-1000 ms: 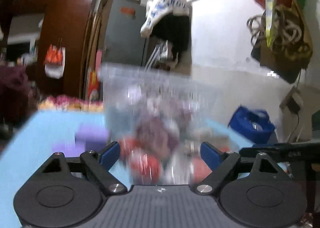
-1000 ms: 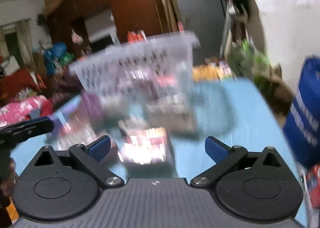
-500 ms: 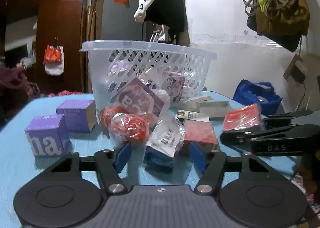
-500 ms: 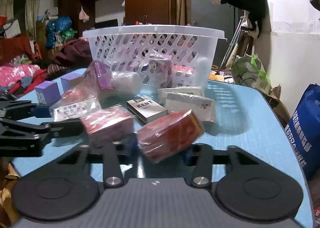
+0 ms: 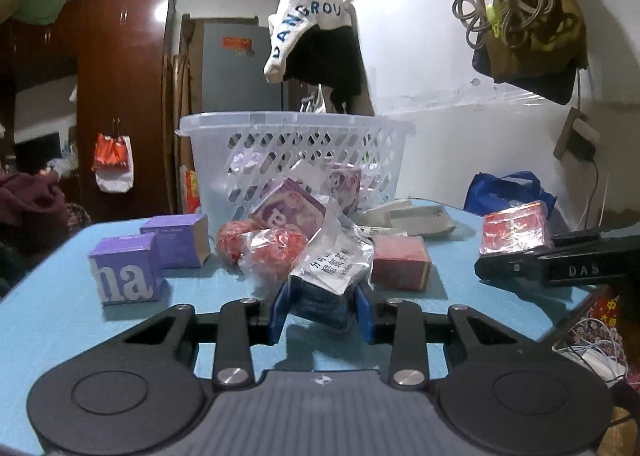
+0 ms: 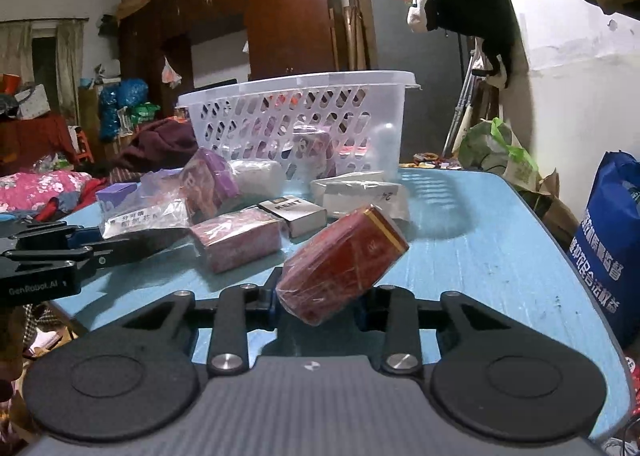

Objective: Organize objects

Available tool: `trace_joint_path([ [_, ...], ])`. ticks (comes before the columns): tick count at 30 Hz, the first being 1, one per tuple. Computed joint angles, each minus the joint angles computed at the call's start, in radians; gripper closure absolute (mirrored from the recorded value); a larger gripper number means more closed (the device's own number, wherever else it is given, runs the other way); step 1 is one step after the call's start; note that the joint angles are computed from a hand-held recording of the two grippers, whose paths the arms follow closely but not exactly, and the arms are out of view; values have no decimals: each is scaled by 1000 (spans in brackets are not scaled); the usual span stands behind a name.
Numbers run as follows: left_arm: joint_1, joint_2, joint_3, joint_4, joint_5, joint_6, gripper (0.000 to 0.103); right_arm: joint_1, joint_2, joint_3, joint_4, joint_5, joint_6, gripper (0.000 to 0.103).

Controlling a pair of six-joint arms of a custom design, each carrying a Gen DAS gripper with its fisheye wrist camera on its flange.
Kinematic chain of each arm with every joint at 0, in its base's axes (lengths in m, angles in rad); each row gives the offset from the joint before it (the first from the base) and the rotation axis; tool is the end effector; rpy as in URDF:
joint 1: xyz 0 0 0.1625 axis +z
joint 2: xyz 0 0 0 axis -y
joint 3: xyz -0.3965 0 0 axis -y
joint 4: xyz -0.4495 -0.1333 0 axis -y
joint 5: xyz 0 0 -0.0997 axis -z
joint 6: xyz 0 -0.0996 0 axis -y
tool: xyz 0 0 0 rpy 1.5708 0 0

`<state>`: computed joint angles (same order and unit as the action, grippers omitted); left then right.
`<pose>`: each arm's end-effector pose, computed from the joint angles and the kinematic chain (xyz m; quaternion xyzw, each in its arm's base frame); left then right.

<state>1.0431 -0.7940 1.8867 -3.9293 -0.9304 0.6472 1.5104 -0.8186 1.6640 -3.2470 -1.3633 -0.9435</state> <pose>-0.1309 -0.6076 0.1173 0.2692 0.7402 -0.5453 0.2869 0.1108 -0.7163 0.1236 0.4267 -0.8049 0.3975 0.1101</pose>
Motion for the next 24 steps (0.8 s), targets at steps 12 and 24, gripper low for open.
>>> trace_joint_path([
  [12, 11, -20, 16, -34, -29, -3, 64, -11, 4, 27, -77, 77, -30, 67],
  [24, 13, -79, 4, -1, -97, -35, 64, 38, 2, -11, -82, 101, -40, 67],
])
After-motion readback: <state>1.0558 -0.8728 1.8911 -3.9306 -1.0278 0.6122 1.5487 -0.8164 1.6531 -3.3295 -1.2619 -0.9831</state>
